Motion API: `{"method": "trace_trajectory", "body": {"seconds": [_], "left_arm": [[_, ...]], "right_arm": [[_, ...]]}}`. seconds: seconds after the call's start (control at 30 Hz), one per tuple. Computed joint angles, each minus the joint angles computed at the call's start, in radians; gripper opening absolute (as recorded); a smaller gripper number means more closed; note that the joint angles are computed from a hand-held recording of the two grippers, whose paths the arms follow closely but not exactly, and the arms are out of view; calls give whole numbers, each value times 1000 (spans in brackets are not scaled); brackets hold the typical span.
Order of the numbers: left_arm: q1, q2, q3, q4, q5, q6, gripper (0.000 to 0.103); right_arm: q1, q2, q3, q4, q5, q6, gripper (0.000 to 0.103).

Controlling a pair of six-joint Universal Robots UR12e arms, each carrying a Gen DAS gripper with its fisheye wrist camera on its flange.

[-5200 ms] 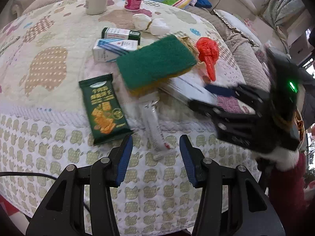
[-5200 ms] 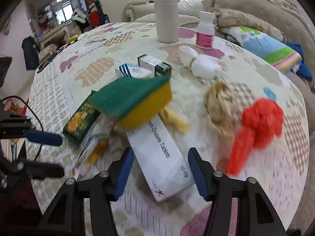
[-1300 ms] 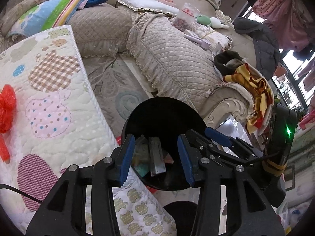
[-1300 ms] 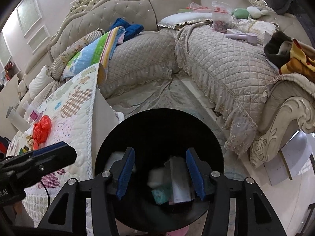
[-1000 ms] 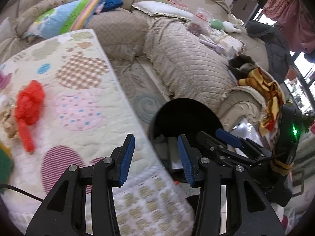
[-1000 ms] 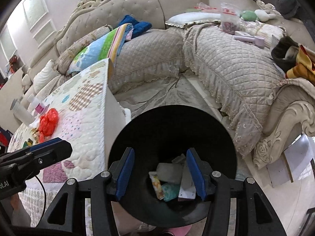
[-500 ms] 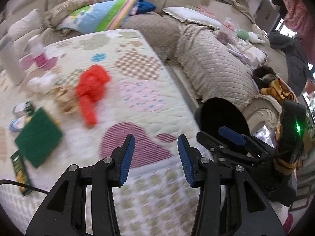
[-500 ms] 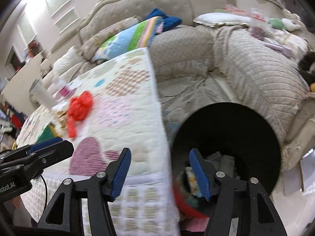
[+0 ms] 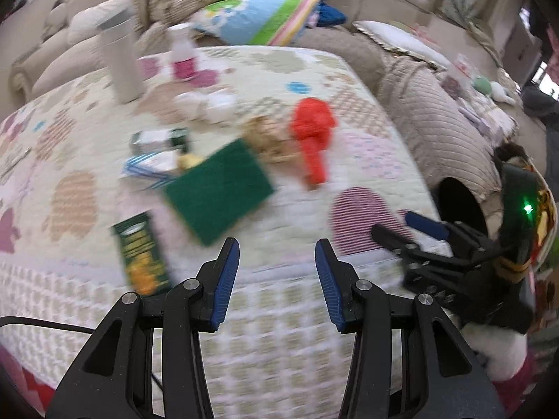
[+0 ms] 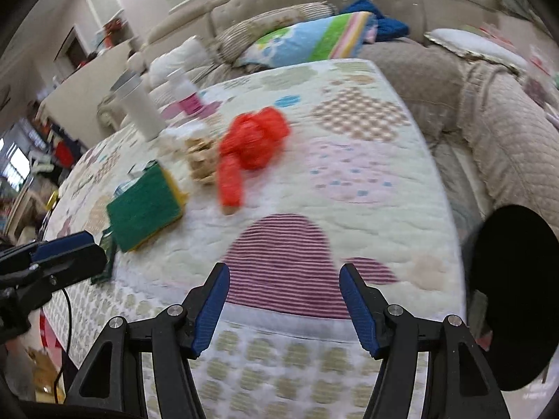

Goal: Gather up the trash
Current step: 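Move both empty tools back over the table, then grasp the green cracker packet with the left tool while the right tool grasps the yellow sponge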

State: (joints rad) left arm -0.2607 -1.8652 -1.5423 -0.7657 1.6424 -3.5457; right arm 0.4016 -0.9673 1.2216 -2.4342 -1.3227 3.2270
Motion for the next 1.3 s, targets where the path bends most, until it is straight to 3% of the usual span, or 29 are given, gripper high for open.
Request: {"method": "trace_trajectory", "body": {"seconds": [0.33, 0.63, 0.77, 0.87, 1.03, 1.2, 1.3], "left_arm": [[83, 64, -109, -3, 50, -76, 43], [117, -23, -35, 19, 95, -87, 43], [128, -41, -22, 22, -6, -81, 42], [109, -31, -34, 51, -27, -25, 41], [113, -2, -72, 119, -259, -1, 41], [77, 1, -65, 91, -285, 80, 41], [77, 23, -79, 100, -247, 81, 41]], "right_arm": [[42, 62, -108, 86, 36, -63, 66], [67, 86, -159, 147, 16, -108, 66], [59, 77, -149, 150, -9, -96, 66], [47, 65, -132, 137, -32, -74, 66], [24, 48, -110, 109, -65, -21, 66], [9, 32, -90, 84, -55, 46, 67], [9, 24, -79, 82, -3, 58, 67]]}}
